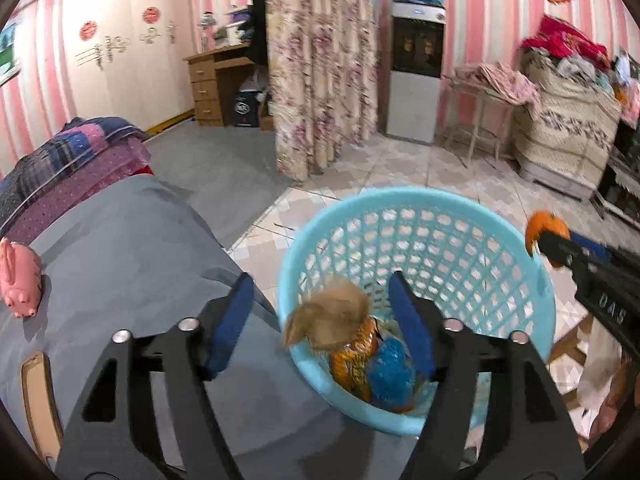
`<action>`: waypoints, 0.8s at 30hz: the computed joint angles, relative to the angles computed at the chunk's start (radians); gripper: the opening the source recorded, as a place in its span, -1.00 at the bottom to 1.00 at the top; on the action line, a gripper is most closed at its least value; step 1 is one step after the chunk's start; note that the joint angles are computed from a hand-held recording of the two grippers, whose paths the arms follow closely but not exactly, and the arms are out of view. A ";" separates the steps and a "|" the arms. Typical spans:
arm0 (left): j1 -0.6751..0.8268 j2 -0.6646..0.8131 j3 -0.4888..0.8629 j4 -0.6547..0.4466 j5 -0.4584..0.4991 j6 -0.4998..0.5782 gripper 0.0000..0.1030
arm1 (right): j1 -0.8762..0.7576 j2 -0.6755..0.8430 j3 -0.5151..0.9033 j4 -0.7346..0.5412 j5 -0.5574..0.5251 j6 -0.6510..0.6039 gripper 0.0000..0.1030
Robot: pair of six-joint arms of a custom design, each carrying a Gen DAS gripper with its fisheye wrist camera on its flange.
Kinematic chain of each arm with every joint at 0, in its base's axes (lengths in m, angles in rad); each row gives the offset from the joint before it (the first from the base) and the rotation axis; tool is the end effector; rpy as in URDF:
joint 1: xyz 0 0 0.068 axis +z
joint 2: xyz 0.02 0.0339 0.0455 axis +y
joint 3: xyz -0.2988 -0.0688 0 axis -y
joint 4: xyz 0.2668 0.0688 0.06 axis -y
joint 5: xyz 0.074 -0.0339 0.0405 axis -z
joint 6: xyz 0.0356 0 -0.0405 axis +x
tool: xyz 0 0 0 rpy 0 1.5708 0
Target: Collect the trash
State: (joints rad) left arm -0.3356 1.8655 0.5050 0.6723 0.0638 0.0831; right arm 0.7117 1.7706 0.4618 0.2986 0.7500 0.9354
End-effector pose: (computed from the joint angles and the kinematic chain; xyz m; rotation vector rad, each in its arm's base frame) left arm 0.2880 -0.1028 0.0815 0.5042 2.2088 -0.2065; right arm 0.2124 0.1511 0.0795 0.4995 2.1858 -0.1255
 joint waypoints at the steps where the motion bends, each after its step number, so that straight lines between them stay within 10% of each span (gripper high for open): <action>1: 0.009 0.000 0.004 -0.007 0.009 -0.001 0.35 | -0.001 0.003 0.000 0.001 -0.002 0.000 -0.53; 19: 0.442 -0.184 0.004 -0.192 0.062 0.139 0.76 | 0.010 0.173 0.205 0.007 -0.047 -0.115 -0.47; 24: 0.521 -0.225 0.012 -0.220 0.111 0.144 0.86 | 0.053 0.203 0.301 -0.132 0.023 -0.129 0.10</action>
State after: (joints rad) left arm 0.1854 1.6410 0.5172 0.4518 0.1747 0.2274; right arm 0.7652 1.9741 0.7624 0.1665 0.7734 0.8069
